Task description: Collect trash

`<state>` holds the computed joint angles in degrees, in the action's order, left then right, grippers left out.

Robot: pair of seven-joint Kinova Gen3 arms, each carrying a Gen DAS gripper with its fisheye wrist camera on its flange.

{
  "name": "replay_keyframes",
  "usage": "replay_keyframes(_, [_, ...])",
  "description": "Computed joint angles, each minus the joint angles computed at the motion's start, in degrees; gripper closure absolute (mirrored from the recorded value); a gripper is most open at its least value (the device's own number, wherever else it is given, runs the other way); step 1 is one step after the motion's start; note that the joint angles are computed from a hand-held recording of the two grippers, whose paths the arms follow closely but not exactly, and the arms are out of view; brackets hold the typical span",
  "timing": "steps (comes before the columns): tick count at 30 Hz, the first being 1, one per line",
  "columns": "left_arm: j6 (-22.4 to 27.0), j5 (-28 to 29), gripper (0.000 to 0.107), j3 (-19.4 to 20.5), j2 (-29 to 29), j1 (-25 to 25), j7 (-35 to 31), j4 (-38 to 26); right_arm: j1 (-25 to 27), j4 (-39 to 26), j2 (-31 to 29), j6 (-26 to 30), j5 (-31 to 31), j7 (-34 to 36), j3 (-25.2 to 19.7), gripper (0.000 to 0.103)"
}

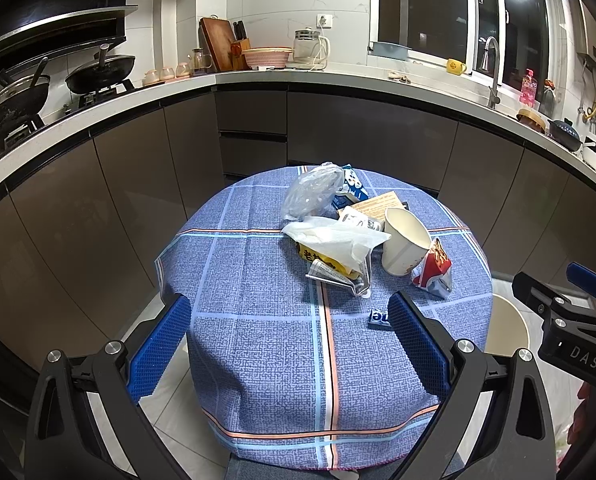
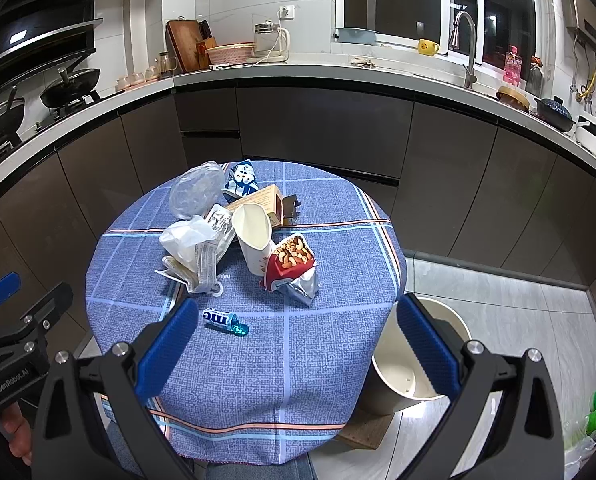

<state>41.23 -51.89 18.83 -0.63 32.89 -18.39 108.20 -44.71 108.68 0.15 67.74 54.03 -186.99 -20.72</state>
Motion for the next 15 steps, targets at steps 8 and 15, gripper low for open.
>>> replay_keyframes(8, [-0.12,-0.01,0.013,-0.02,-0.04,-0.02,0.08,0.08,-0.01,0.15,-0.23,0.07,-0.15,-0.01,-0.13,0.003])
replay_keyframes(15, [-0.02,-0.1,0.013,0.02,0.09,0.09,0.0,-0.14,-0.01,-0.03,0.12,-0.09,0.11,-0.03,0.1,0.003])
